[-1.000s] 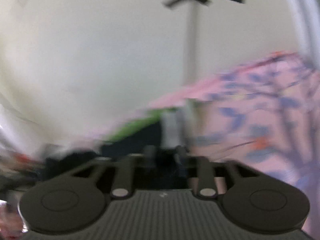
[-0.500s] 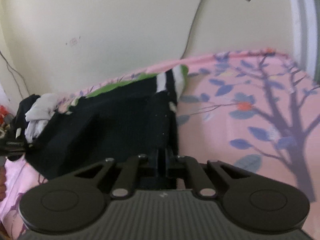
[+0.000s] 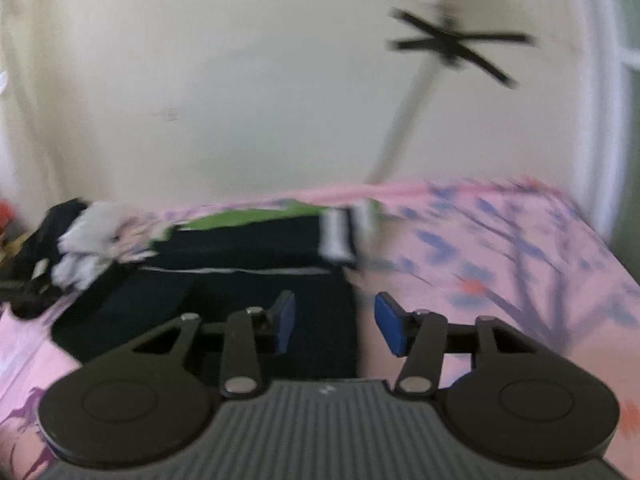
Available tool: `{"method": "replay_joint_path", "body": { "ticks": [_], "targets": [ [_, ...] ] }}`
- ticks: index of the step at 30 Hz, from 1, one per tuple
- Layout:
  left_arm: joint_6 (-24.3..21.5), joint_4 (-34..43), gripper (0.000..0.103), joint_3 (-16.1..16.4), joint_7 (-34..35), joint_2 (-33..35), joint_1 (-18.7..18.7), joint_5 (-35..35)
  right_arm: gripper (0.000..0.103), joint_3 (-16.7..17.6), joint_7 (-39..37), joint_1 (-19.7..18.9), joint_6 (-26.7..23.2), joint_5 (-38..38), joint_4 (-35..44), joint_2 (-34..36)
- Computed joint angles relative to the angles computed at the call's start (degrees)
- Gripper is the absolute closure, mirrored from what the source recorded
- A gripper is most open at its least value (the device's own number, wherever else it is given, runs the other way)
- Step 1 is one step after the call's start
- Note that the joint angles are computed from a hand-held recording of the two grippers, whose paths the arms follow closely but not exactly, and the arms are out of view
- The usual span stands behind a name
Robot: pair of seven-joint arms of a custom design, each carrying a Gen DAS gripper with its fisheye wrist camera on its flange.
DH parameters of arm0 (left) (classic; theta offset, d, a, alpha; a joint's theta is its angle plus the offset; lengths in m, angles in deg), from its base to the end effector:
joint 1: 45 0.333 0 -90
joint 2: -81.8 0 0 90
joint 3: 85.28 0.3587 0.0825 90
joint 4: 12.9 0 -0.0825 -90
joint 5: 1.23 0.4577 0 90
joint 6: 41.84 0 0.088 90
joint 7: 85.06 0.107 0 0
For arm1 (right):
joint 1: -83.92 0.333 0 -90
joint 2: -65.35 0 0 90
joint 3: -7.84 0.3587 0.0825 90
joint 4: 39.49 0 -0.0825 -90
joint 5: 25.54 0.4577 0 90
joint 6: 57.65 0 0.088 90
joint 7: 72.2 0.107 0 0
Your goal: Fold small clothes
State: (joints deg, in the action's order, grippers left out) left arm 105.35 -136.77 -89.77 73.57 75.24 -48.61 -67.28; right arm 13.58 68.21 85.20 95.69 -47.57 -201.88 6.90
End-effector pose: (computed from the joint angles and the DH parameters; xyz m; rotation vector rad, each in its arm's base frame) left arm 0.6066 -0.0728 0.5046 -1.3442 2.2472 -1.2996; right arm 0.3368 0.0557 0.5533 -1.1980 2.0155 -0.7871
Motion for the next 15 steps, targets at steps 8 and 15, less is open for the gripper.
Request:
{"method": "replay_joint_path", "body": {
  "ticks": [8, 15],
  "targets": [
    [9.93, 5.11, 0.064, -4.67, 0.21, 7.25, -3.63, 8.36, 0.060, -3.75, -13.20, 2.89, 1.92, -1.07, 9.22, 19.79],
    [19.68, 5.74, 0.096, -8.22, 8.06, 10.64, -3.56, 4.20, 0.103, 0.44, -8.53, -1.99, 4.00, -0.57, 8.95, 21.21]
  ]
}}
